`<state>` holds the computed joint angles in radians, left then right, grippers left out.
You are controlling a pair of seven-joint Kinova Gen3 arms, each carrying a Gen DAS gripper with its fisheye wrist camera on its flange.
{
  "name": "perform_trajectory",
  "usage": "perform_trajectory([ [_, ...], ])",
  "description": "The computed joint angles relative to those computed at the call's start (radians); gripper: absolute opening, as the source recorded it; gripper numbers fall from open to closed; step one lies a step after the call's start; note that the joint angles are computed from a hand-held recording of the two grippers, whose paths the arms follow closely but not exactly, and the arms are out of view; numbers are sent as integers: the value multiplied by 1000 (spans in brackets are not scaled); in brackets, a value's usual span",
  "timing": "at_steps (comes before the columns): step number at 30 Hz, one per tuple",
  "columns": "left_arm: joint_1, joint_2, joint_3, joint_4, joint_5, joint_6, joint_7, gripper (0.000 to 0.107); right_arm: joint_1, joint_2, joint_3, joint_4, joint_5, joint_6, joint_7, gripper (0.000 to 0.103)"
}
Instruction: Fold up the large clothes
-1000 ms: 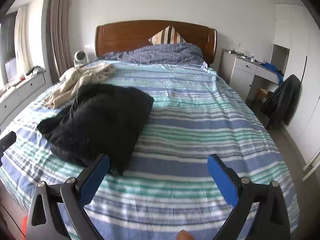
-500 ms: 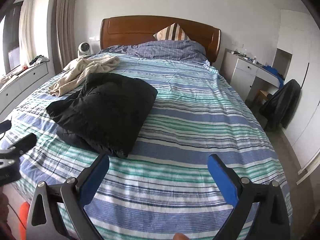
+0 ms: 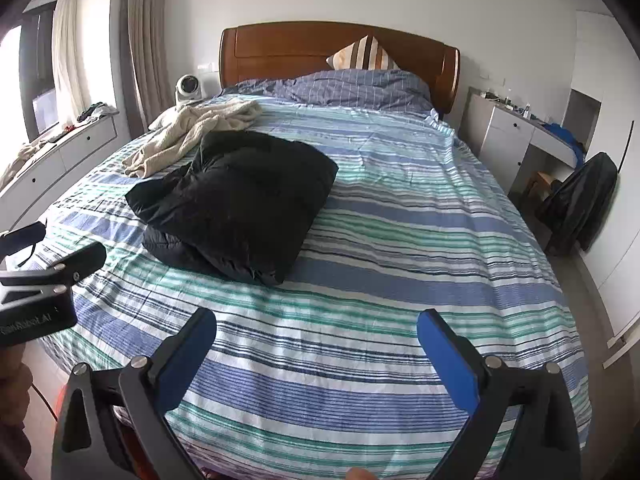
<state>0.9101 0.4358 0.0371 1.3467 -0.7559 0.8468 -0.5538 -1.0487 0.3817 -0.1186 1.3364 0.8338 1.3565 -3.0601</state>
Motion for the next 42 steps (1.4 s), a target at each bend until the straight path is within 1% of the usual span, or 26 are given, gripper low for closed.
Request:
perform_trajectory([
  [4, 16, -2, -7, 12, -24, 15, 11, 103, -6, 8, -2, -26, -4, 2, 17, 102],
  [6, 10, -7, -2, 19, -21, 16, 14, 103, -16, 12, -1, -39, 4, 7, 30, 102],
  [11, 2, -12, 7, 21, -13, 25, 17, 103, -33, 12, 5, -47, 11, 8, 7, 102],
  [15, 11, -19, 9, 29, -29, 31, 29, 102, -34, 22, 9, -59, -1, 25, 12, 102],
  [19, 19, -18, 10, 31, -50, 43, 43, 102, -29, 16, 9, -53, -11, 17, 2, 102],
  [24, 13, -17, 17, 26, -45, 46, 45, 102, -38, 27, 11, -70, -5, 38, 19, 102],
  [33, 11, -10, 18, 17, -41, 53, 37, 102, -41, 27, 15, -75, -5, 32, 22, 102],
  [36, 13, -6, 17, 12, -39, 59, 32, 102, -42, 36, 16, -91, -9, 52, 40, 102],
  [42, 15, -13, 15, 15, -41, 57, 31, 102, -46, 37, 22, -104, -9, 59, 51, 102],
])
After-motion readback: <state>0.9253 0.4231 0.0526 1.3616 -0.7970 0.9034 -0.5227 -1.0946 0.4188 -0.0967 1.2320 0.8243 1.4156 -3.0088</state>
